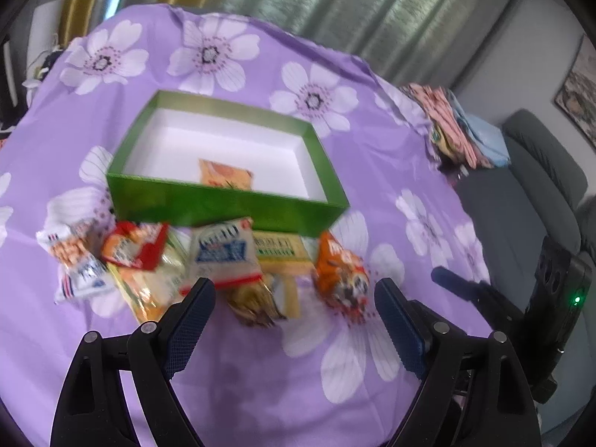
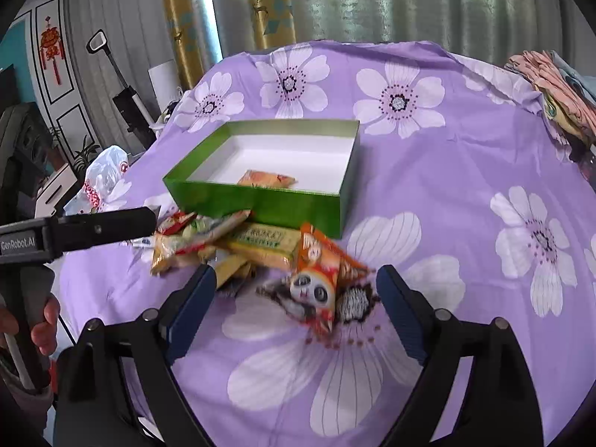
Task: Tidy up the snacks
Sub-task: 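Move the right gripper toward the orange panda-print snack bag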
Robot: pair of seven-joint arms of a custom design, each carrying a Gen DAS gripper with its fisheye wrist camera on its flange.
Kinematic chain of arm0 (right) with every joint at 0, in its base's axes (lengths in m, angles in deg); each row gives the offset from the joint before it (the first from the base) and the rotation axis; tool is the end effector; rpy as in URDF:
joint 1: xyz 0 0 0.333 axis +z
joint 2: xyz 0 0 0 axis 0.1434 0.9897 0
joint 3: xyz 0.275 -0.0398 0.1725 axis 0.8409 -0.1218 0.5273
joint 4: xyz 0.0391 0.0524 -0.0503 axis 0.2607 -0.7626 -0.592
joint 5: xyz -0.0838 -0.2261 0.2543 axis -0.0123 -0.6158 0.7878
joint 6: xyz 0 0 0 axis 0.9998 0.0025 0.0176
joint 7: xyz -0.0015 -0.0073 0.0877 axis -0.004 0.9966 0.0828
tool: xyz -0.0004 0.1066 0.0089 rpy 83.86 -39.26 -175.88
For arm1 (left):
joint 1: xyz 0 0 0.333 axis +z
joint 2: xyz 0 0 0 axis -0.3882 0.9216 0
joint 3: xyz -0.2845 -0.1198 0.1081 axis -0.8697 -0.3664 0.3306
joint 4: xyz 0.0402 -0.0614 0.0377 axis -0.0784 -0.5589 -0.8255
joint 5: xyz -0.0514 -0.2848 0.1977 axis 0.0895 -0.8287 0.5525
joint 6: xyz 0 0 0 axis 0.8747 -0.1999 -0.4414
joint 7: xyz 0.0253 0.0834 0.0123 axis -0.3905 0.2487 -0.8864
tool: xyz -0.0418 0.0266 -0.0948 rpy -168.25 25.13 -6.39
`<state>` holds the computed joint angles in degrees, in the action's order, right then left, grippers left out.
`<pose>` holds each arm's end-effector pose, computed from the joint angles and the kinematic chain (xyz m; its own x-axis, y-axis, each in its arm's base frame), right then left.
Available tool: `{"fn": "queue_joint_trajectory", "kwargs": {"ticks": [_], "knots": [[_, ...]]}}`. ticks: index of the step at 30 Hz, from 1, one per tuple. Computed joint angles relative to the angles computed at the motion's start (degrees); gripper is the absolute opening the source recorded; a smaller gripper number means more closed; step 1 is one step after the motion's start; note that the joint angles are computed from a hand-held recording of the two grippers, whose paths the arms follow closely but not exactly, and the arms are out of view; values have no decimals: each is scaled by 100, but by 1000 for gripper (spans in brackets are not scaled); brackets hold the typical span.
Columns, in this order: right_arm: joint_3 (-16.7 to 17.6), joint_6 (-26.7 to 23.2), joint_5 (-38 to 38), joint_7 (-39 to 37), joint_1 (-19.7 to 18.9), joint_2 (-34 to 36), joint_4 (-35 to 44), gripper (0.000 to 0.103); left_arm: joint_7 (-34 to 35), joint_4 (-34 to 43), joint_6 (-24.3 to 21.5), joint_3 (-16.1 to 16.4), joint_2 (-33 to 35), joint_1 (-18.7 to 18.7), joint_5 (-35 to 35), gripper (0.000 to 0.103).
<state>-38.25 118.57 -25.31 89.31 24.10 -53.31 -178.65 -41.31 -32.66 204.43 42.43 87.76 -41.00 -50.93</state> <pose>0.5480 0.1514 0.5218 0.4179 -0.9074 -0.0444 -0.5375 -0.2075 -0.8174 0.5317 -0.3772 0.5453 -0.1289 -0.8941 0.4289 -0.7873 -0.1706 -0.5925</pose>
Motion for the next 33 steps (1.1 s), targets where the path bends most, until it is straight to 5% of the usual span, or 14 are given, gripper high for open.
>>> {"fn": "queue_joint_trajectory", "kwargs": {"ticks": [11, 33], "knots": [[30, 63, 1032, -964, -25, -173, -236, 94, 503, 760, -554, -136, 474, -274, -15, 87], [-67, -364, 1415, -1067, -260, 166, 13, 95, 1551, 3277, -2062, 32, 1997, -1000, -17, 87]]}}
